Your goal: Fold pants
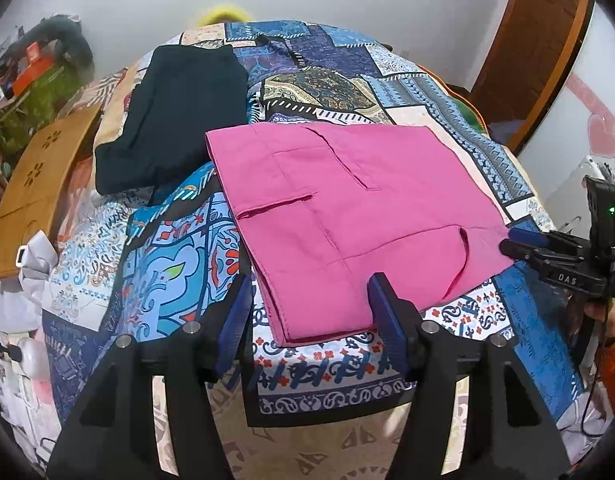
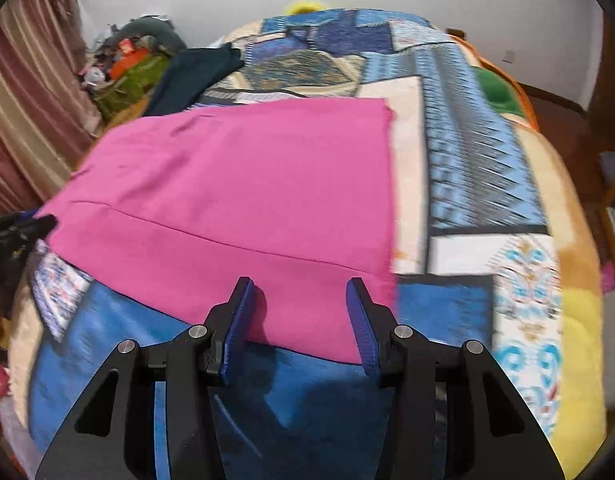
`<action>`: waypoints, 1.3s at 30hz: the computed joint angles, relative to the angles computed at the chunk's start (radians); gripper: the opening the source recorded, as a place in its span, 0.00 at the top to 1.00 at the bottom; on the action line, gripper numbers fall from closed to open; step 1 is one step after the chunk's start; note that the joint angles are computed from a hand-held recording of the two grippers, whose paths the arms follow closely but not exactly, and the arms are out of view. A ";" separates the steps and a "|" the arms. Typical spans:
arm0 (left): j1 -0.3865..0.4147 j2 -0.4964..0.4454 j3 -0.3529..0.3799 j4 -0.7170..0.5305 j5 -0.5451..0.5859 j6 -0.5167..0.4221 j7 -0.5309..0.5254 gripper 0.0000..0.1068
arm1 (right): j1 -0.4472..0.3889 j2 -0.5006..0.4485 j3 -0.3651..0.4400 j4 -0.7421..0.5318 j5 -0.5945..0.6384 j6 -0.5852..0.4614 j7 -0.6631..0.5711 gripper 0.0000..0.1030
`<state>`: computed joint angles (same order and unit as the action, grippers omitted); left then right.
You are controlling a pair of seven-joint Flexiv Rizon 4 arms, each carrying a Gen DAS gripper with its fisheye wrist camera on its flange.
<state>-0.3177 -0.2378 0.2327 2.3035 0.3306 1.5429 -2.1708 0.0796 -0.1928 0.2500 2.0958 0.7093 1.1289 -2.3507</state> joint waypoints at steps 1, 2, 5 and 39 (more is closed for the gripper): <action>-0.006 0.001 0.007 -0.006 0.009 -0.008 -0.002 0.40 | -0.003 0.001 -0.005 0.003 -0.004 0.001 0.001 0.59; -0.015 0.002 0.017 -0.014 0.026 -0.020 -0.006 0.39 | -0.014 0.004 -0.005 -0.001 0.007 -0.015 -0.012 0.62; -0.075 0.011 0.082 -0.072 0.149 -0.118 -0.096 0.38 | 0.000 0.015 -0.014 0.017 -0.026 0.003 0.009 0.62; 0.269 -0.175 -0.116 -0.268 -0.301 -0.142 0.293 0.39 | 0.014 -0.240 -0.010 -0.350 -0.154 0.014 0.162 0.57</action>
<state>-0.0485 -0.4133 0.1168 2.0353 0.0300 1.4010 -1.8781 0.0936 -0.4325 0.2396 1.7458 0.5554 1.1434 -2.1886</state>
